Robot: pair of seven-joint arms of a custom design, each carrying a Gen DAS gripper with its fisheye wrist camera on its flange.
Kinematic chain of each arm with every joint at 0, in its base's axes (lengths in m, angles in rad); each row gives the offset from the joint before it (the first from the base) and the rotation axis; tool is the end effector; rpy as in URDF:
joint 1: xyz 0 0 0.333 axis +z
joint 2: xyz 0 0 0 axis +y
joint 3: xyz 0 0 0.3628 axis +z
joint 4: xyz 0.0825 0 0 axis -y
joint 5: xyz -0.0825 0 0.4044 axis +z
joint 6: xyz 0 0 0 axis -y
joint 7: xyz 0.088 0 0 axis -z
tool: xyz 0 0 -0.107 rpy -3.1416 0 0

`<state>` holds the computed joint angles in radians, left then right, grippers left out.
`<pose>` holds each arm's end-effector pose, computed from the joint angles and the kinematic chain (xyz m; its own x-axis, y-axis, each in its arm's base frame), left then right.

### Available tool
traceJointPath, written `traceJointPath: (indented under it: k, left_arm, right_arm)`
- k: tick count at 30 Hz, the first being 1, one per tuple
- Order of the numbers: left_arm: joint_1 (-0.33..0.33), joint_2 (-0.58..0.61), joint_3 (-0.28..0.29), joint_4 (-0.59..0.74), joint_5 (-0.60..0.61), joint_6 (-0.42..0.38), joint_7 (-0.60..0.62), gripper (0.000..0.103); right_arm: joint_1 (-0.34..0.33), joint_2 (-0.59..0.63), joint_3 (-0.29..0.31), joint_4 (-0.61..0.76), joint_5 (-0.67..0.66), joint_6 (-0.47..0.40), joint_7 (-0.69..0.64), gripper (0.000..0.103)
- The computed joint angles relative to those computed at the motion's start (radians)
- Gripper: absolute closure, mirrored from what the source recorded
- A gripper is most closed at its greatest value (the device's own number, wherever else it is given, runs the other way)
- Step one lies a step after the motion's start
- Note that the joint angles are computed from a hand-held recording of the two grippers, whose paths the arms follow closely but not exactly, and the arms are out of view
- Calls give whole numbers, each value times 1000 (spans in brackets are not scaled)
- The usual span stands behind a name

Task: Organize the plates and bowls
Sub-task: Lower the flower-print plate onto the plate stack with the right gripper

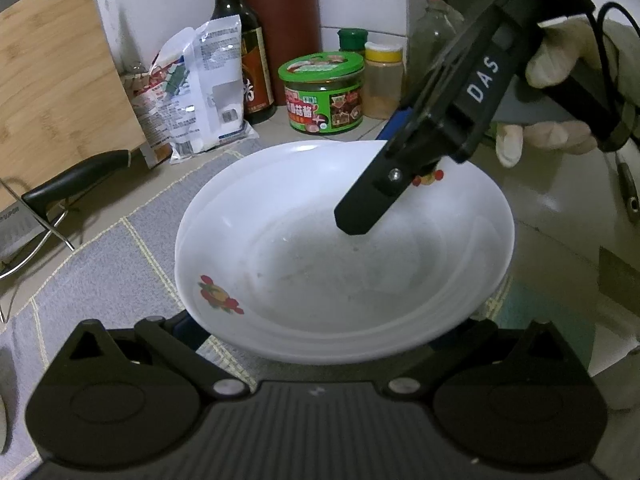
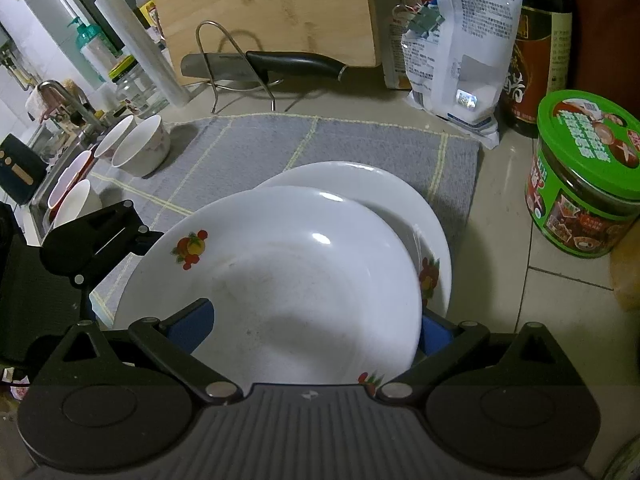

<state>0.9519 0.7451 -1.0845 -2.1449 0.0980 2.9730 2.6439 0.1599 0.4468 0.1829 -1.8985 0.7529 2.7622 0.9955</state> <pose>0.6368 -0.0334 0.2957 -0.8348 -0.5458 -0.0724 -0.3654 0.6476 -0.6687 0.6666 0.1943 0.3326 0.3003 -0.8826 -0.3618 -0.8859 -0.1175 -0.4487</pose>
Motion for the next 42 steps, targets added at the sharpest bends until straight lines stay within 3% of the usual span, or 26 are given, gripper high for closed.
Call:
traceJointPath:
  k: [9,14,30,38,42]
  left_arm:
    - [-14,-18,17,9,-15,-15,2,0]
    - [-18,-14,22,45,-91,-79,-2,0]
    - [-53,-57,52,40,-211,-69,80,0]
    - [-47,-66,44,33,-248,-54,110,1]
    - [6,-32,-15,8,-222,-15,146,1]
  right_arm:
    - [1,3,-3,5,2,-3,21,0]
    - [2,0,-4,1,-2,-1,21,0]
    - [20,-16,-18,-14,-34,6,57,0]
    - [42,-26,-37,-27,-91,27,114,0]
    - [65,-34,-60,-38,-157,38,157,0]
